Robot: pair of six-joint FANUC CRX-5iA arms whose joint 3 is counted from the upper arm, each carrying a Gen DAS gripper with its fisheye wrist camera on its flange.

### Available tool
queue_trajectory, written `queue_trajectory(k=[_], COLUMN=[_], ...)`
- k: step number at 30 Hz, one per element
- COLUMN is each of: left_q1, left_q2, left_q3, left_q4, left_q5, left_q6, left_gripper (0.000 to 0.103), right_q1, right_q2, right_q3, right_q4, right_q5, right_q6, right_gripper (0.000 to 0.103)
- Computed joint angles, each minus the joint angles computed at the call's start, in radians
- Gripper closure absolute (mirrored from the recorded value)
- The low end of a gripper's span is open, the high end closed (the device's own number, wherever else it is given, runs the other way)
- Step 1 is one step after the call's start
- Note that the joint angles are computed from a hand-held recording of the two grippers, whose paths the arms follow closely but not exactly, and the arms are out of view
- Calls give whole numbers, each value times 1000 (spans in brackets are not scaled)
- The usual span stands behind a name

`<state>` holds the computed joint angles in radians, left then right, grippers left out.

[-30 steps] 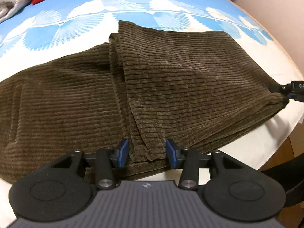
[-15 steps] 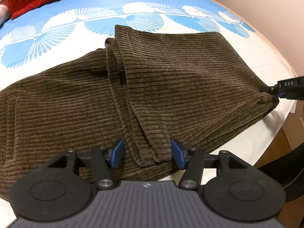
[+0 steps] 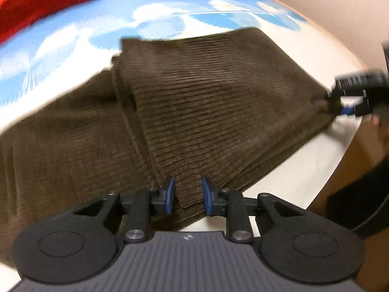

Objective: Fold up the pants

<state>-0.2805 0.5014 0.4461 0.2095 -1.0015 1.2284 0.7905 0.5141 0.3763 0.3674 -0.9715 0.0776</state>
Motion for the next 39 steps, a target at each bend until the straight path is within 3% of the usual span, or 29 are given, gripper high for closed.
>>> queue_trajectory(k=[4, 8, 9, 11, 14, 16, 19, 21, 23, 27, 29, 32, 34, 38, 39], left_q1=[11, 21, 22, 9, -9, 3, 27, 45, 55, 64, 74, 100, 109, 113, 111], left_q2=[-7, -44, -38, 8, 29, 9, -32, -58, -93, -111, -92, -2, 65, 144, 183], left_q3=[-5, -71, -70, 7, 47, 16, -46, -90, -142, -170, -122, 85, 209, 351, 415], left_q4=[21, 82, 96, 39, -9, 39, 135, 224, 300, 488, 538, 494, 472, 320, 290], left_q5=[7, 91, 90, -10, -22, 19, 113, 180, 273, 339, 292, 95, 4, -86, -140], left_q6=[31, 25, 22, 61, 80, 90, 89, 83, 72, 0, -8, 9, 3, 171, 209], left_gripper=[75, 75, 75, 73, 65, 64, 56, 38, 27, 26, 25, 19, 19, 19, 19], right_q1=[4, 15, 14, 12, 16, 31, 70, 97, 117, 134, 138, 149, 158, 182, 188], right_q2=[11, 8, 4, 8, 12, 18, 11, -6, -14, -2, 17, 44, 63, 111, 126], right_q3=[27, 32, 27, 29, 24, 30, 6, -45, -92, -151, -140, -113, -86, -12, 12], right_q4=[-21, 5, 3, -7, 5, 63, 245, 423, 614, 949, 1021, 1046, 1025, 954, 931], right_q5=[-33, -50, -45, -45, -43, -47, -13, 59, 136, 270, 334, 398, 430, 457, 460], right_q6=[5, -4, -2, 14, 45, 62, 77, 81, 102, 134, 169, 240, 302, 413, 440], right_gripper=[39, 39, 39, 39, 54, 68, 73, 74, 74, 75, 75, 75, 75, 75, 75])
